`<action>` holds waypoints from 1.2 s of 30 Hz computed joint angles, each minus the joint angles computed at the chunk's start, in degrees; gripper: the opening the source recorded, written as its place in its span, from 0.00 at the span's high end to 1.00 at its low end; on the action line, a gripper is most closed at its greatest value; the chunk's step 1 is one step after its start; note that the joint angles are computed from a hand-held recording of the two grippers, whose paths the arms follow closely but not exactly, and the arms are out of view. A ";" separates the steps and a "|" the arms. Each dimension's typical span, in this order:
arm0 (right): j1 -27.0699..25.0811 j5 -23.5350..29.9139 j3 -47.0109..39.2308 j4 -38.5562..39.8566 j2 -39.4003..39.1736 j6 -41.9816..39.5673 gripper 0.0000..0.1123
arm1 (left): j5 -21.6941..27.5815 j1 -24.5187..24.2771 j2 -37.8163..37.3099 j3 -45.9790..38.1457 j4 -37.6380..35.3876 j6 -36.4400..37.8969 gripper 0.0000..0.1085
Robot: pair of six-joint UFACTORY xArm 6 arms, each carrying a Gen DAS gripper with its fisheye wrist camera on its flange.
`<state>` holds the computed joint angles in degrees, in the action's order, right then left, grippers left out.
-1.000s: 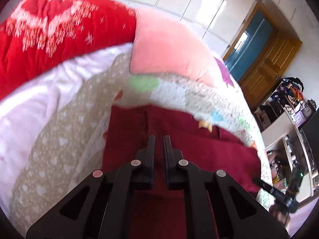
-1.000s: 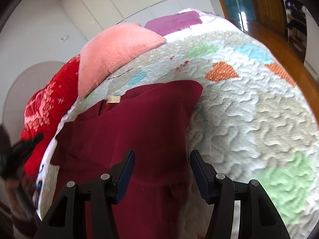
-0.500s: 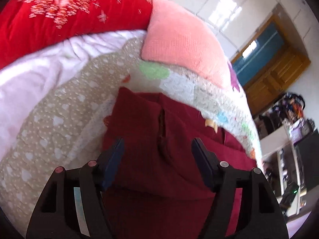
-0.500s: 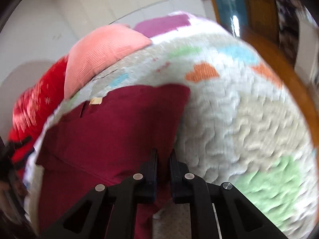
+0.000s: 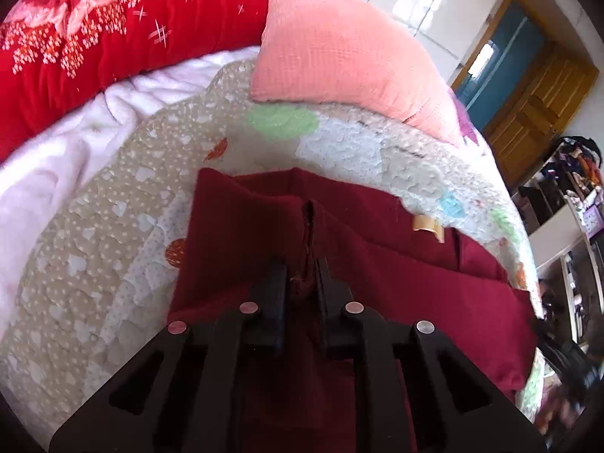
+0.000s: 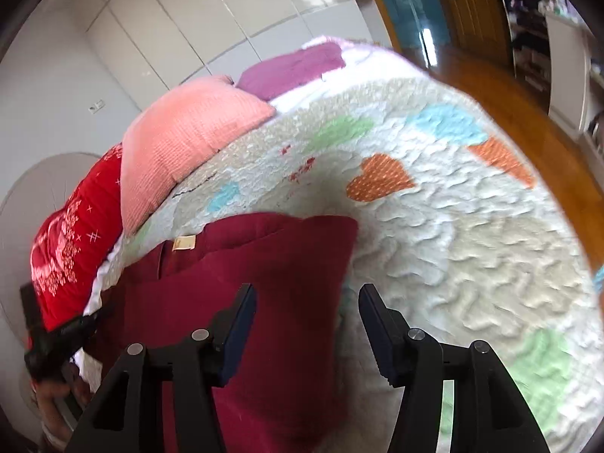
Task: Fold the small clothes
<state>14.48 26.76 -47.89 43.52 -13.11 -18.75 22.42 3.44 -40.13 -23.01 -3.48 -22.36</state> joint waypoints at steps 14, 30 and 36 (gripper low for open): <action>2.65 -3.84 -1.07 -25.75 2.25 16.88 0.84 | 1.27 1.61 -5.71 5.22 -8.90 9.91 0.78; 7.01 1.93 5.51 -23.18 -6.59 9.40 0.81 | 7.56 3.67 -13.81 4.32 1.65 3.91 0.57; 8.05 1.52 6.31 -22.46 -6.28 8.72 0.75 | 2.84 1.86 2.80 0.43 7.34 -1.92 0.55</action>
<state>22.53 28.28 -41.57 21.06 -19.39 -10.04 25.26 5.30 -37.33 -22.58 3.86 -24.29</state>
